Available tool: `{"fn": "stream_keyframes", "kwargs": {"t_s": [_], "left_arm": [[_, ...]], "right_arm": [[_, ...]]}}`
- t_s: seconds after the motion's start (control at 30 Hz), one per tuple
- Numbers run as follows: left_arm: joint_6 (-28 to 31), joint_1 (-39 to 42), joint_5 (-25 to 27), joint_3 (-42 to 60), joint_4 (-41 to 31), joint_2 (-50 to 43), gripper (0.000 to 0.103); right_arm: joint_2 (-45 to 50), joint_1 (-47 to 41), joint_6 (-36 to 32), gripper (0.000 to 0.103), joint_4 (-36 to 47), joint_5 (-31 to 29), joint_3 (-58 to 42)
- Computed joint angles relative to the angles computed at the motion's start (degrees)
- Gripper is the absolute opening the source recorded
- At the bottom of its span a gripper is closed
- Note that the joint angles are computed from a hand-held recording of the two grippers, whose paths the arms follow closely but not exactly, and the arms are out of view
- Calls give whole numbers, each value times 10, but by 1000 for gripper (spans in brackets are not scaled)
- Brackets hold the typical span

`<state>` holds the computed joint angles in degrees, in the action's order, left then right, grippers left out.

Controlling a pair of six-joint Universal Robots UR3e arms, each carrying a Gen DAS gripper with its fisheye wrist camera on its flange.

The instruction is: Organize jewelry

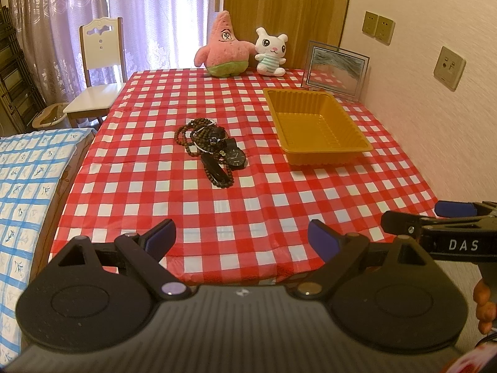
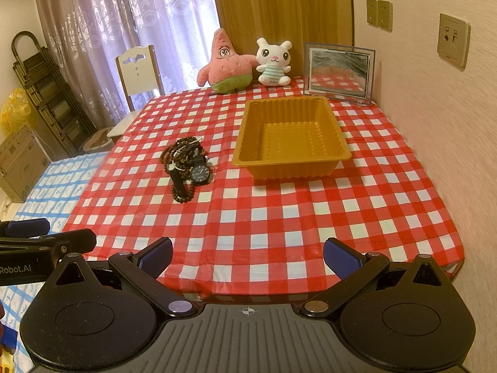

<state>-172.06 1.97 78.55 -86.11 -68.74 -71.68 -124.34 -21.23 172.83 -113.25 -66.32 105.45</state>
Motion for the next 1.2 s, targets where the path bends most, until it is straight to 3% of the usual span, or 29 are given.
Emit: {"fn": "stream_keyframes", "kwargs": {"t_s": [0.33, 0.5, 0.63, 0.83, 1.03, 1.2], "left_arm": [[-2, -6, 2, 3, 3, -8, 91], [22, 26, -23, 11, 8, -31, 91], [62, 69, -50, -13, 46, -50, 91], [64, 69, -34, -30, 102, -88, 91], [41, 43, -15, -11, 156, -158, 91], [2, 10, 21, 35, 189, -236, 91]], "right_arm": [[12, 20, 24, 103, -36, -3, 10], [34, 49, 58, 103, -108, -36, 37], [52, 59, 92, 96, -169, -67, 67], [68, 35, 115, 94, -257, -72, 124], [122, -9, 123, 93, -394, -46, 170], [234, -36, 128, 90, -565, -24, 182]]}}
